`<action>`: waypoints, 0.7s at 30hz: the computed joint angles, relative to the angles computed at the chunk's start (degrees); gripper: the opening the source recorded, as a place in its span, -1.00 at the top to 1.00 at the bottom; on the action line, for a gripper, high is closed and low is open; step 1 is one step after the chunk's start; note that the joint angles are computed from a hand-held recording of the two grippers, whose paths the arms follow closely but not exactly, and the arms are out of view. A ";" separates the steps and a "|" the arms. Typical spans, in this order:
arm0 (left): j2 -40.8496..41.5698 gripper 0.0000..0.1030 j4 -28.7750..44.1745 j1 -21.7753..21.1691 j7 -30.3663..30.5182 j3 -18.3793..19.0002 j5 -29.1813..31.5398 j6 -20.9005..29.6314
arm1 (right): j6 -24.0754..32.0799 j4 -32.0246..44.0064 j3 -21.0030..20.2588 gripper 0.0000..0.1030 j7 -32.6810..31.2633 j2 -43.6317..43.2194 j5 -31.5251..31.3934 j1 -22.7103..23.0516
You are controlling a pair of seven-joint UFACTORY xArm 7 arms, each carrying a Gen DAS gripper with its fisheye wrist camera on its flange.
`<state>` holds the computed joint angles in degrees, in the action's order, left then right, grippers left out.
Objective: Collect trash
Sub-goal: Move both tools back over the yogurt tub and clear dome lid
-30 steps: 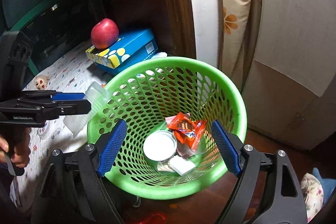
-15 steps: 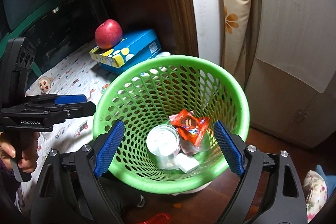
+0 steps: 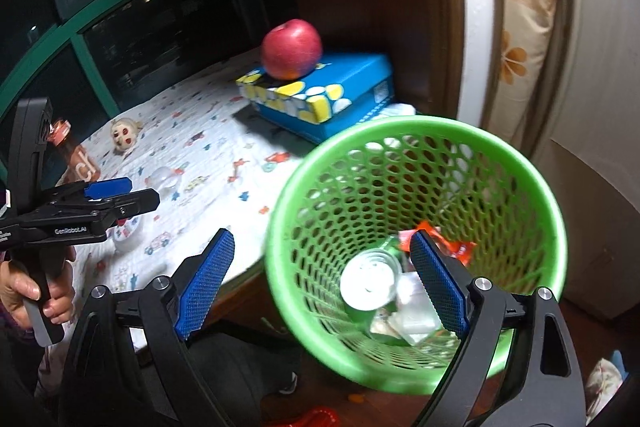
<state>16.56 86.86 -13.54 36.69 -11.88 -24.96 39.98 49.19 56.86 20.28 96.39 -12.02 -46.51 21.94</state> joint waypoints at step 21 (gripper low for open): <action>10.82 -0.73 5.29 6.18 -11.22 4.51 11.42 -0.41 | -6.15 17.39 -7.96 -0.74 -8.14 19.01 -1.40 8.70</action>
<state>27.38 92.15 -7.37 25.47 -7.38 -13.54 39.57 43.05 74.25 12.32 88.26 6.99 -47.91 30.64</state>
